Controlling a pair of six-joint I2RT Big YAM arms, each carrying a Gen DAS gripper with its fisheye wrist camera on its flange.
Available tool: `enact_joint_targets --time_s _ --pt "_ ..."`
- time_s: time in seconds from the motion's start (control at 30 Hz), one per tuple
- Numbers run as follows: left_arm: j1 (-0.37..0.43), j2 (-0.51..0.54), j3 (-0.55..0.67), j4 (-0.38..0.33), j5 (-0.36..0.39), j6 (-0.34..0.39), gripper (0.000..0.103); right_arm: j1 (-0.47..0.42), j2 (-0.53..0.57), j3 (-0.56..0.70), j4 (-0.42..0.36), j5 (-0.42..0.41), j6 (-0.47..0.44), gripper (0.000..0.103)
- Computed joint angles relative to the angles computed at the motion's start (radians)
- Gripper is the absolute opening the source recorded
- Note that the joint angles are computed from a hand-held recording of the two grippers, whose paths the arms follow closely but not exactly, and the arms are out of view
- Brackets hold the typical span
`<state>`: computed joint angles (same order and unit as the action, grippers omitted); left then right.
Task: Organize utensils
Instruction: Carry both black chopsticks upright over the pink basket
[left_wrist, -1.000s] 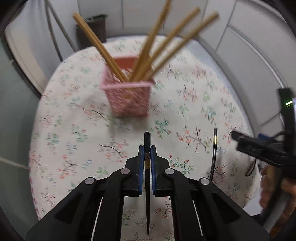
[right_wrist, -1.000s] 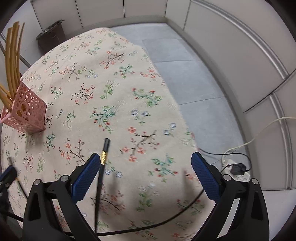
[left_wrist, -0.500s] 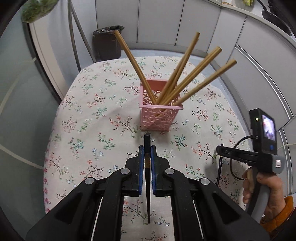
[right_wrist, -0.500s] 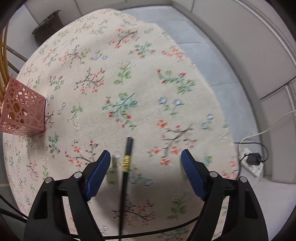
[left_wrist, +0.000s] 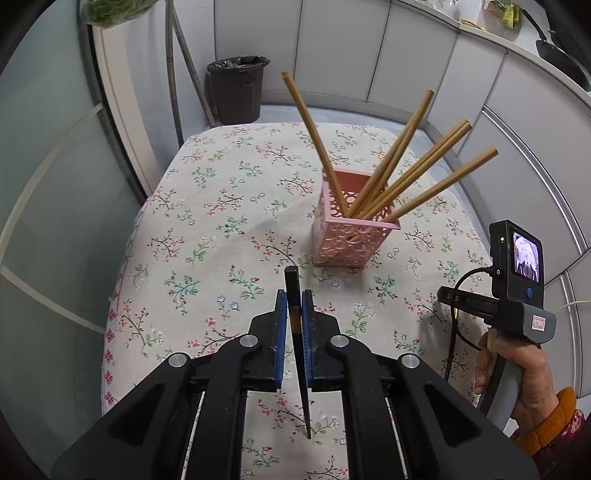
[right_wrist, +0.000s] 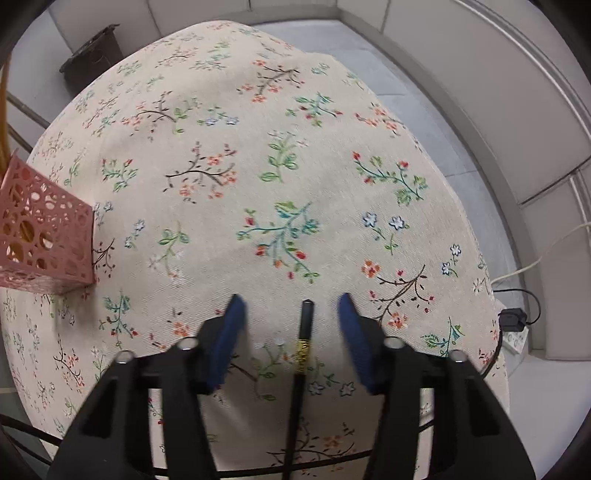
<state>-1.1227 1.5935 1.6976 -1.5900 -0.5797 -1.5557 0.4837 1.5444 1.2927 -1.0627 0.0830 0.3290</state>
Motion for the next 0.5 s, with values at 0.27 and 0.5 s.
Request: enact_joint_targets --time_s 0.27,0.5 --pt "-0.012 -0.030 -0.029 -0.020 -0.017 -0.037 0.008 0.049 -0.014 -0.008 0.016 0.013 0.000 0.007" --pt "-0.009 -0.075 -0.084 0.037 0.005 -0.032 0.008 0.037 -0.143 -0.093 0.067 -0.090 -0.057 0.007"
